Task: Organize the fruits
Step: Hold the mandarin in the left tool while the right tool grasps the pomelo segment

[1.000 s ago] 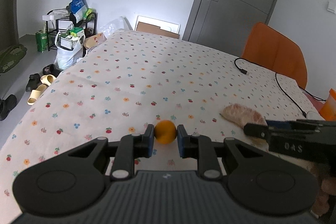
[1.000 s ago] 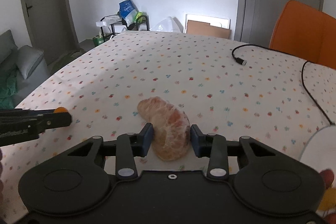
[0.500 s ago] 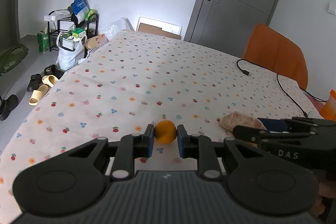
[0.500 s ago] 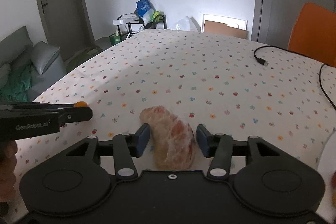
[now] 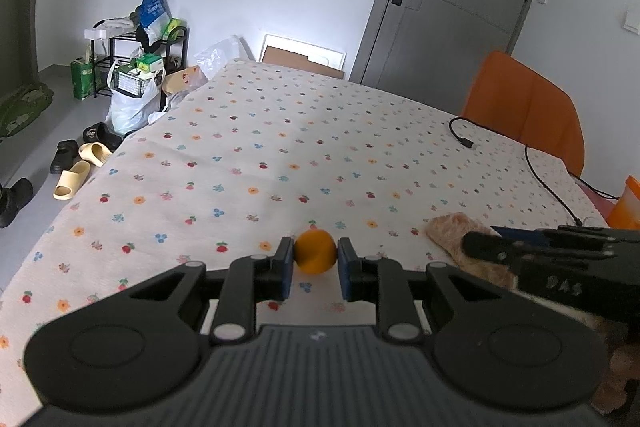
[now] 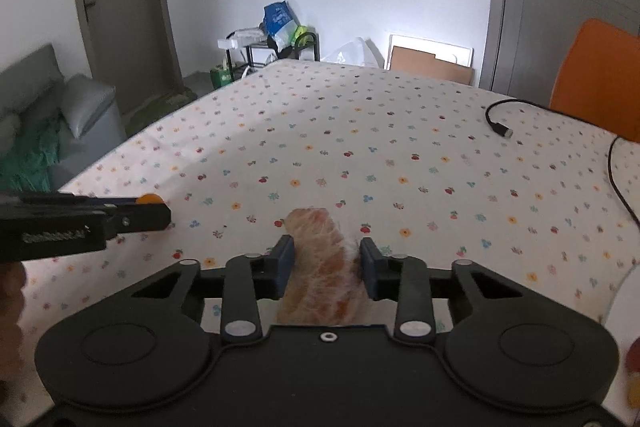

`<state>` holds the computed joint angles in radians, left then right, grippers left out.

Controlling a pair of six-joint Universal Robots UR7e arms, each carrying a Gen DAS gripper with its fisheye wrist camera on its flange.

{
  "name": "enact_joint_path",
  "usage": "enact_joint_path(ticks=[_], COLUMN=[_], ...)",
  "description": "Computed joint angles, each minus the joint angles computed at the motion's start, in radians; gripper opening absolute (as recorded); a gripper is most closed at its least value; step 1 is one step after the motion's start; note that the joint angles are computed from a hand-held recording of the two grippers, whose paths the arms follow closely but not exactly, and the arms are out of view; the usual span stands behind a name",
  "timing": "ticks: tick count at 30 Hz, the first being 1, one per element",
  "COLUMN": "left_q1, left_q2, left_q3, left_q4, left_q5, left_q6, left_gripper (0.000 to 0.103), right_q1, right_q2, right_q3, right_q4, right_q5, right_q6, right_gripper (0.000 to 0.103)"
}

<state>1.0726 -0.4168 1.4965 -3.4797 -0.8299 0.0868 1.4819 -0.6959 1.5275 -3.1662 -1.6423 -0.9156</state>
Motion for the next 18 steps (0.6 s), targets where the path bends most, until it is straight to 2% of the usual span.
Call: enact_joint_path(ticks=[3, 9, 11, 13, 18], left_q1=[-0.005, -0.013, -0.013, -0.013, -0.013], left_q2=[0.001, -0.001, 0.0, 0.0, -0.001], left_q3=[0.003, 0.015, 0.015, 0.017, 0.02], left_q4=[-0.002, -0.012, -0.013, -0.017, -0.012], left_q5=[-0.003, -0.004, -0.004, -0.005, 0.001], left_q6=[0.001, 0.006, 0.006, 0.008, -0.001], left_gripper=[0.021, 0.021, 0.021, 0.021, 0.021], right_q1=[-0.003, -0.009, -0.008, -0.006, -0.006], right_q2=[-0.023, -0.047, -0.051, -0.046, -0.029], right_q3=[0.017, 0.043, 0.042, 0.044, 0.035], right_q4=[0.007, 0.023, 0.041, 0.035, 0.037], right_q5=[0.008, 0.01, 0.004, -0.013, -0.019], right_q6=[0.013, 0.034, 0.051, 0.045, 0.044], right_gripper=[0.019, 0.019, 0.023, 0.032, 0.04])
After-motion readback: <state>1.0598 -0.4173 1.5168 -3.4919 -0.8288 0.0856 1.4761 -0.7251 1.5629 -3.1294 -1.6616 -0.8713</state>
